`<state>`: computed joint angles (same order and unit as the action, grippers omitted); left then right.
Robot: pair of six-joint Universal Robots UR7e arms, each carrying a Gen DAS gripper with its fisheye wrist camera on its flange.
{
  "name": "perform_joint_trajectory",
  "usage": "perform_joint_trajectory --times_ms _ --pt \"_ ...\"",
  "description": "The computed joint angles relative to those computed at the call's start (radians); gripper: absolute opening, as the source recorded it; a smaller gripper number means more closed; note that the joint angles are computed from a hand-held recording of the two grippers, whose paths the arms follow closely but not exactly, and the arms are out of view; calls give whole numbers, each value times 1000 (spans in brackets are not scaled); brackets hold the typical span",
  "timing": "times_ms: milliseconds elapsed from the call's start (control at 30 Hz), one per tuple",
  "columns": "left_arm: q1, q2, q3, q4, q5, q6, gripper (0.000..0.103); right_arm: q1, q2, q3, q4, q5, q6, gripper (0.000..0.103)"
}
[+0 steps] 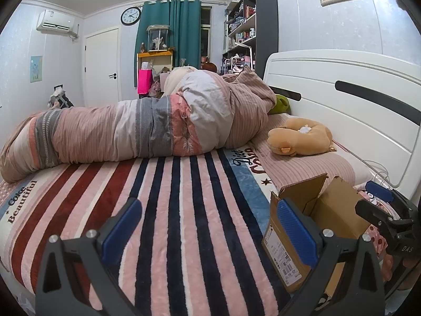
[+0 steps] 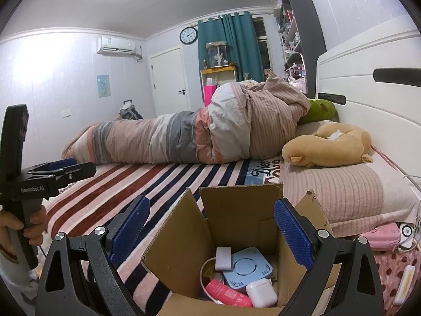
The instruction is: Organize rigid objects
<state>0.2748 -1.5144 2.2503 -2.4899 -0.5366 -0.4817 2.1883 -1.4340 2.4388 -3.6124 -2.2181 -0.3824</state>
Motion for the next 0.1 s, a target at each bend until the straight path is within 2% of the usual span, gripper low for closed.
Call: perform_joint_trajectory --times_ms 100 --pt "-2 1 -5 17 5 -6 102 3 3 0 -5 -2 5 95"
